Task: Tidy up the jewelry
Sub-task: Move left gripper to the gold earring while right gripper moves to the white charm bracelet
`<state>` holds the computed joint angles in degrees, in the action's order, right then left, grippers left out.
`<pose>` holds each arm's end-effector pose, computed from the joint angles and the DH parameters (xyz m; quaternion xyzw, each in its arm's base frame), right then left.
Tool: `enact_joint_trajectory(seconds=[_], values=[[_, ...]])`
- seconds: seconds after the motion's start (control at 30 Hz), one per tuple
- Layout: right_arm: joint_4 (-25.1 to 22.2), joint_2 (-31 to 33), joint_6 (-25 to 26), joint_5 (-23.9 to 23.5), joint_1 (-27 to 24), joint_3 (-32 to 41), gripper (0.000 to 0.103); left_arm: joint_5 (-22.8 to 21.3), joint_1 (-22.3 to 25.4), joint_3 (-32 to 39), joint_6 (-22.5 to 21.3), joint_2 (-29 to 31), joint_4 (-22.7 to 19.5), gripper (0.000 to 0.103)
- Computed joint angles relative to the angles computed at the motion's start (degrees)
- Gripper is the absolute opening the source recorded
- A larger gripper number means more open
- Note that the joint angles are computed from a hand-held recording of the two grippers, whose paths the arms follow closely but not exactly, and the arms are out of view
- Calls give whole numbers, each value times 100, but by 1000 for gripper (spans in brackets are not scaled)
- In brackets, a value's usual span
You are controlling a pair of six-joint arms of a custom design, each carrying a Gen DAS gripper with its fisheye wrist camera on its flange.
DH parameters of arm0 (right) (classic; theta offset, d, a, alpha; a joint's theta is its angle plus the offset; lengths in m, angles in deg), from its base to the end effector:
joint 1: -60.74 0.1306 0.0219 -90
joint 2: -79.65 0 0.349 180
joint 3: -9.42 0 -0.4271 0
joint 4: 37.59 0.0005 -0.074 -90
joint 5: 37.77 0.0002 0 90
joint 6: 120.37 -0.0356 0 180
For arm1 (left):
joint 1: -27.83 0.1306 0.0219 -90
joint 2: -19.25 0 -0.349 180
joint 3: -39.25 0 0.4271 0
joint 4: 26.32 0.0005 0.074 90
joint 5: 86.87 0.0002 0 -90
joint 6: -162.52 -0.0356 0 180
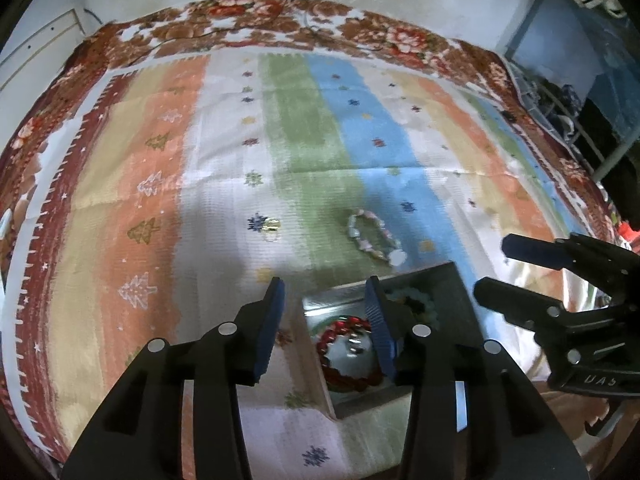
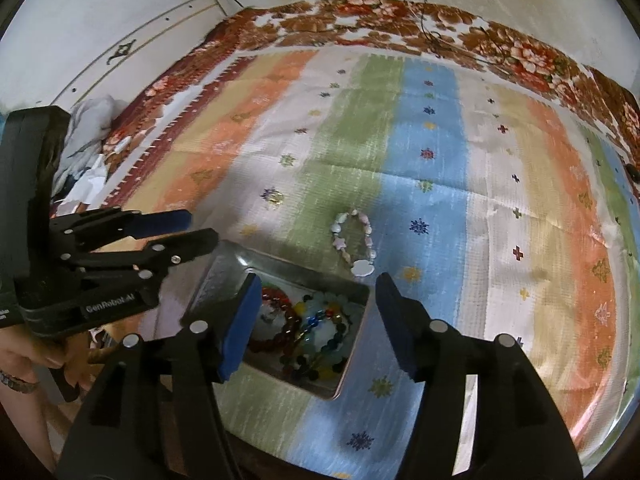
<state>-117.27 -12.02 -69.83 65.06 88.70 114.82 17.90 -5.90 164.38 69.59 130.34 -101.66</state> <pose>0.4189 0.2129 0.5082 0.1230 0.9580 0.0403 0.2560 0.5051 -0.3487 0.4646 0.3324 0.9020 -0.1853 0.2039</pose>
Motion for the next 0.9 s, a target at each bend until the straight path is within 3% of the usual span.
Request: enact_joint_trajectory(seconds=[0.9], values=[[-107,983,403,-686,-845,318,60,-751,-44,1528,-126,1439,-627,42]])
